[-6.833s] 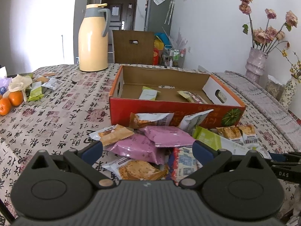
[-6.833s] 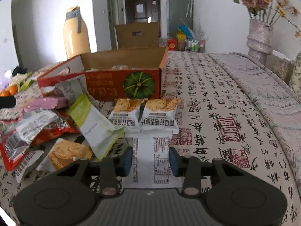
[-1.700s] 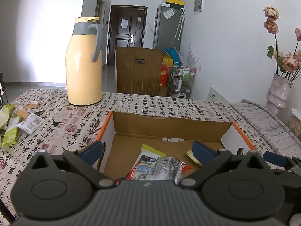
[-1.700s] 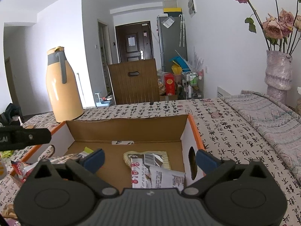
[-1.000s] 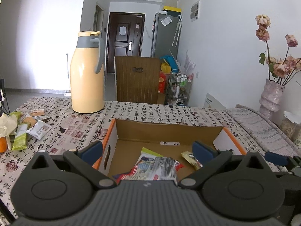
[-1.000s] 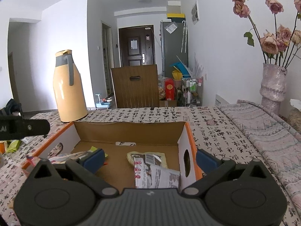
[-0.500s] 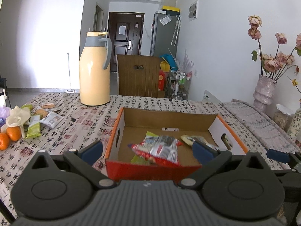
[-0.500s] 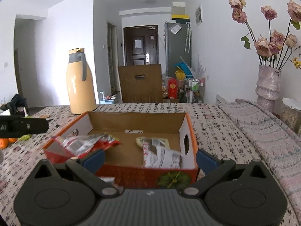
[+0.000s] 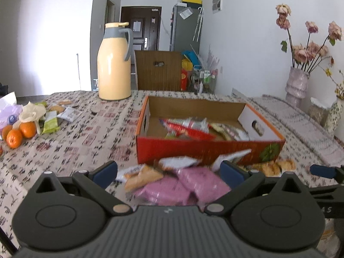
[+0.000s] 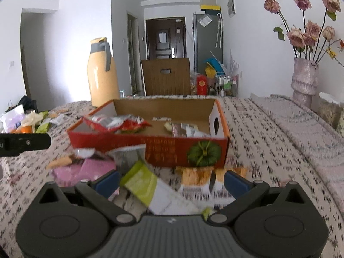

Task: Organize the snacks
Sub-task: 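Withdraw both tools from the box toward the snack pile, then grasp a clear cookie packet with the right tool while the left tool grasps another cookie packet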

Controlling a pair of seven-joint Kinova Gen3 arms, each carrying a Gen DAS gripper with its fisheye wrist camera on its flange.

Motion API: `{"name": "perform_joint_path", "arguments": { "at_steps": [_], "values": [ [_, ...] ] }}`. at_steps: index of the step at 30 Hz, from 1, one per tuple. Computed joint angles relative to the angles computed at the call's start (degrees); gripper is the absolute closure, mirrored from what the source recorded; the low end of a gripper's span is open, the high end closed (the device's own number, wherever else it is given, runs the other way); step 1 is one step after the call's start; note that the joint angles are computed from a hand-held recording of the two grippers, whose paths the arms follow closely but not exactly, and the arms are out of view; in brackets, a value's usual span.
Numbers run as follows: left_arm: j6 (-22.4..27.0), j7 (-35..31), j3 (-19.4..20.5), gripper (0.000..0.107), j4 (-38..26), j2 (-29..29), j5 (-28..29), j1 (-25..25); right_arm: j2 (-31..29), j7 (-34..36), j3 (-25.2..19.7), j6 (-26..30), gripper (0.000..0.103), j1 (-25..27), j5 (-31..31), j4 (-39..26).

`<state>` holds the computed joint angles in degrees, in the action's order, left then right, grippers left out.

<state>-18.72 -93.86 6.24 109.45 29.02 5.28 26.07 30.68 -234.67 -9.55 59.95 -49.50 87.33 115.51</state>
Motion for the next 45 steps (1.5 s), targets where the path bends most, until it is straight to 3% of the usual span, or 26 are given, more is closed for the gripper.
{"name": "perform_joint_path", "arguments": {
  "at_steps": [10, 14, 21, 23, 30, 38, 45],
  "values": [
    [-0.1, 2.11, 3.13, 0.004, 4.42, -0.03, -4.22, -4.11, 0.74, -4.0, -1.33, -1.73, 0.0, -2.35, -2.47, 1.86],
    [0.23, 2.52, 3.0, 0.004, 4.72, 0.12, -4.67, -4.05, 0.51, -8.44, -1.46, -3.22, 0.0, -2.39, 0.0, 3.32],
    [0.68, 3.29, 3.31, 0.004, 4.74, 0.17, -5.26, -4.36, 1.86, -6.75, -1.22, -4.85, 0.003, -1.41, -0.42, 0.82],
    [0.94, 3.6, 3.63, 0.004, 4.77, 0.28, -5.59, -4.67, 1.9, -8.02, -1.02, -5.98, 0.016, -1.0, 0.47, 0.84],
    [1.73, 4.47, 4.16, 0.004, 4.62, 0.5, -6.31, -5.24, 3.44, -4.94, -0.33, -7.83, 0.038, -0.56, -1.06, -1.72],
    [2.94, 4.77, 3.63, 0.004, 4.2, 0.46, -5.82, -4.36, 3.96, -6.52, 0.4, -5.69, 0.058, -2.97, 0.15, -1.21],
    [3.85, 4.65, 2.7, 0.004, 4.18, 0.03, -4.55, -2.92, 3.34, -9.61, -0.55, -3.58, 0.063, -3.65, 1.62, 0.51]
  ]
}}
